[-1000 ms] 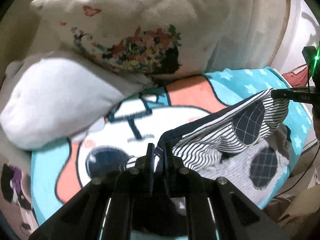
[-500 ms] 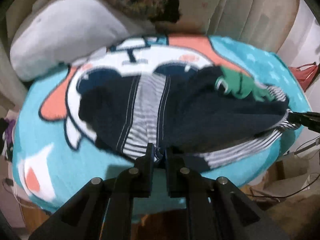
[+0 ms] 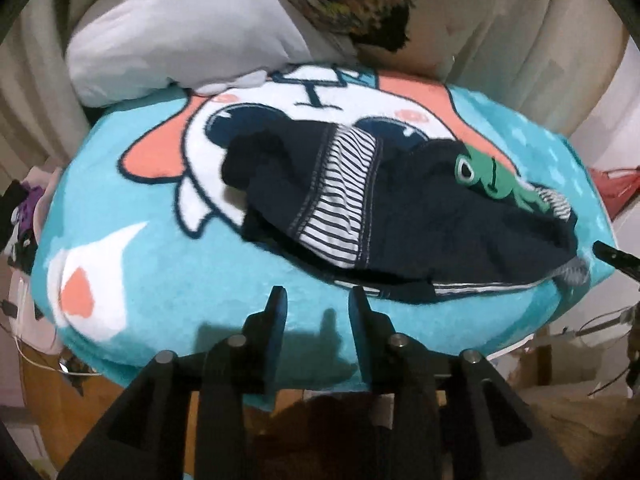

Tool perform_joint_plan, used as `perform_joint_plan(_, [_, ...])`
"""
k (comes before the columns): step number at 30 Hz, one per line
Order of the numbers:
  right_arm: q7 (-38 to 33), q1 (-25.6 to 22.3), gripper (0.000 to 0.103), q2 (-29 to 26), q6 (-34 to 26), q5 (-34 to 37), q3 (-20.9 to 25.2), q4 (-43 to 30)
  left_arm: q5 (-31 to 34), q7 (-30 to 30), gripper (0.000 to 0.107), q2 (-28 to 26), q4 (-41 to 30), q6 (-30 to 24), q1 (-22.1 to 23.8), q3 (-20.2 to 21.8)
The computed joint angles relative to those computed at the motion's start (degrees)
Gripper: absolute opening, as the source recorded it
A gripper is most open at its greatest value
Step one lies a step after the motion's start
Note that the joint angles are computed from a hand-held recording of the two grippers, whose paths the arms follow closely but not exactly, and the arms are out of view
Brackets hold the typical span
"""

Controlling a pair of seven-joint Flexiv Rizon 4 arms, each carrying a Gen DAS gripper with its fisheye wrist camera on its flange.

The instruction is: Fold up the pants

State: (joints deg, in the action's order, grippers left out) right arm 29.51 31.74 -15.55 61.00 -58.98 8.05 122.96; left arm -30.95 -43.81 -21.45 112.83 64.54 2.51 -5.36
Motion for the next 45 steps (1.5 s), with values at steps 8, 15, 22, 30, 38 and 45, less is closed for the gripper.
perform_joint_plan(8, [14.28, -4.77, 0.047, -3.64, 15.68, -11.59, -4.3, 1.42, -6.37, 1.49, 0.033, 1.3, -1.77, -3.51, 0.43, -2.44])
perform_joint_plan(15, [-14.62, 0.23, 0.013, -3.47, -6.2, 8.65, 2.69, -6.35, -7.05, -0.01, 0.034, -0.07, -5.27, -5.6, -1.66, -2.22])
perform_joint_plan(22, [-19.73, 2.79, 0.023, -3.28, -17.38, 3.9, -0.33, -11.55, -5.81, 0.68, 0.035, -2.39, -9.15, -6.15, -3.25, -2.9])
perform_joint_plan(30, [-5.6, -0.02, 0.067, -1.11, -3.76, 8.02, -2.69, -1.8, -3.52, -1.55, 0.052, -5.48, -13.31, -6.15, -2.62, -2.35])
perform_joint_plan(38, [30.68, -6.93, 0.066, -5.44, 20.51, -23.98, -11.04, 0.0, -6.77, -8.89, 0.062, -13.04, -23.09, -13.11, 3.39, -3.06])
perform_joint_plan(45, [27.17, -9.46, 0.067, -9.29, 20.16, -22.47, -7.3, -4.63, -8.18, -9.02, 0.078, -20.01, -31.27, -21.58, 5.79, -5.06])
